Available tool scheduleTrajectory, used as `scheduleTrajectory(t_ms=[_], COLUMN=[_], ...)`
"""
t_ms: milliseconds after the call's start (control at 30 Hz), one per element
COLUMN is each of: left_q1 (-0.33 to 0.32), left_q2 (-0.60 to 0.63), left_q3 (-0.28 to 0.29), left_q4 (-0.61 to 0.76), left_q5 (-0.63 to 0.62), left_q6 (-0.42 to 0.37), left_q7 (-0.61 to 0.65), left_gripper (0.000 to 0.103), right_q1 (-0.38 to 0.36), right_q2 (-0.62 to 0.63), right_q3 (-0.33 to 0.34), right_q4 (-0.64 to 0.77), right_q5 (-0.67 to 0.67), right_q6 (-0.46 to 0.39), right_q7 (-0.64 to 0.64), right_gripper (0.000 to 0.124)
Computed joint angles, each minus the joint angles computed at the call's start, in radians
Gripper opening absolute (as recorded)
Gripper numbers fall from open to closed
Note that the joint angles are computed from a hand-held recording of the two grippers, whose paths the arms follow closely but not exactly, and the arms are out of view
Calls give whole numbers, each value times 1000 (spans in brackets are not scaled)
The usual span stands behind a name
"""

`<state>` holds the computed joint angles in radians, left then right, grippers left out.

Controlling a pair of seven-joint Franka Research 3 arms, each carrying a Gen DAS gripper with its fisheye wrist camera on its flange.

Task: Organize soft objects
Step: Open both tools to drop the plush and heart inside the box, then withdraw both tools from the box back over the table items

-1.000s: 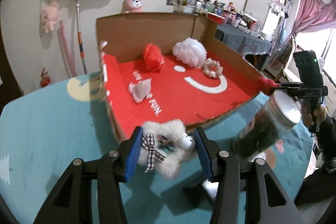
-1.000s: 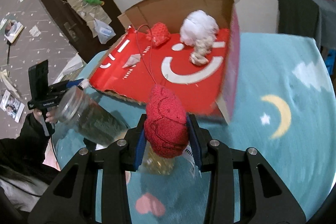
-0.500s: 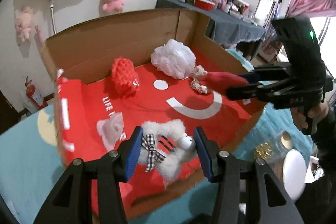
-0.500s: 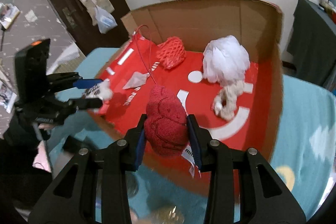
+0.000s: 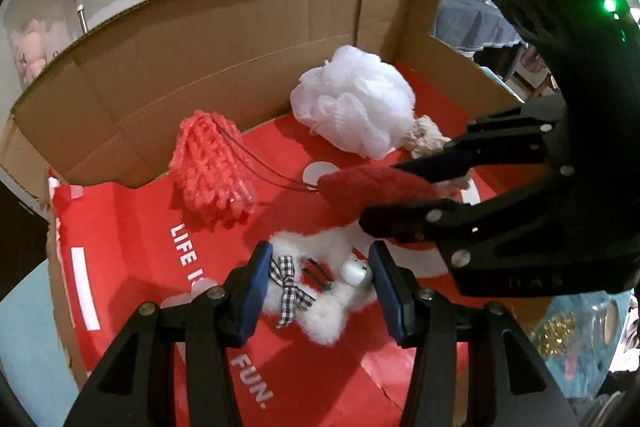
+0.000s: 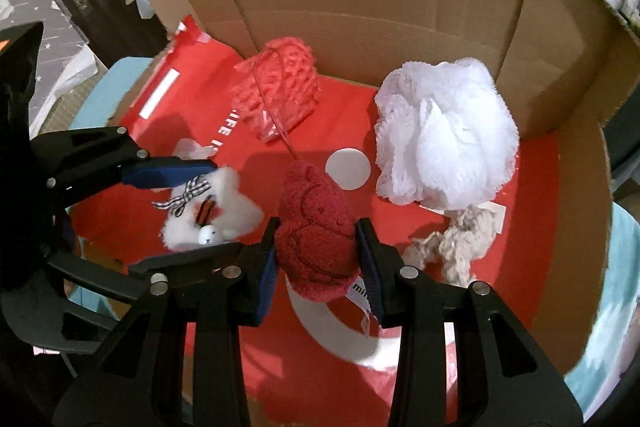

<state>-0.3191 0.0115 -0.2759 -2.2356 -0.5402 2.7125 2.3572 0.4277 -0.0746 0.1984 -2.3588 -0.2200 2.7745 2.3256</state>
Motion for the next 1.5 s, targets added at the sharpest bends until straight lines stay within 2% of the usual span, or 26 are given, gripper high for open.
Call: scheduleTrajectory(t_ms=[200,300,767,833,900,1000,1067,1167,1267,1367,1500], left_q1=[12,23,42,40,40,37,37,28,13,-15,-87], left_q2=[37,51,55,57,55,41,22,-10,-51,-116,-241], left_q3=[-6,-13,-30,-30,-31,-32,-28,-13,9,43,119], left_q4=[5,7,6,8,5,-11,-27,-57,-88,-127,-201], left_q5=[44,57,57,63,66,59,37,39,15,-55,-191], left_q6=[40,44,57,61,67,74,76,98,106,102,112], left_q7=[-41,-58,-57,-60,-67,-75,-64,-78,-74,-49,27], left_gripper=[52,52,54,55,56,58,64,75,75,80,87], right_q1=[3,0,13,15,15,15,14,12,8,-3,-26], right_q2=[34,35,61,60,60,52,49,36,-3,-51,-149], right_q3=[-22,-23,-32,-34,-34,-33,-31,-27,-13,12,65], right_q4=[10,13,38,36,37,34,33,30,13,-9,-48], right_q5=[90,54,50,58,50,29,28,15,-15,-56,-106], right_q6=[16,4,-4,-1,2,5,7,4,-8,-19,-47], right_q7=[-50,-16,-1,-3,5,30,39,61,105,162,243], right_gripper=[37,37,38,41,51,52,52,52,56,57,65])
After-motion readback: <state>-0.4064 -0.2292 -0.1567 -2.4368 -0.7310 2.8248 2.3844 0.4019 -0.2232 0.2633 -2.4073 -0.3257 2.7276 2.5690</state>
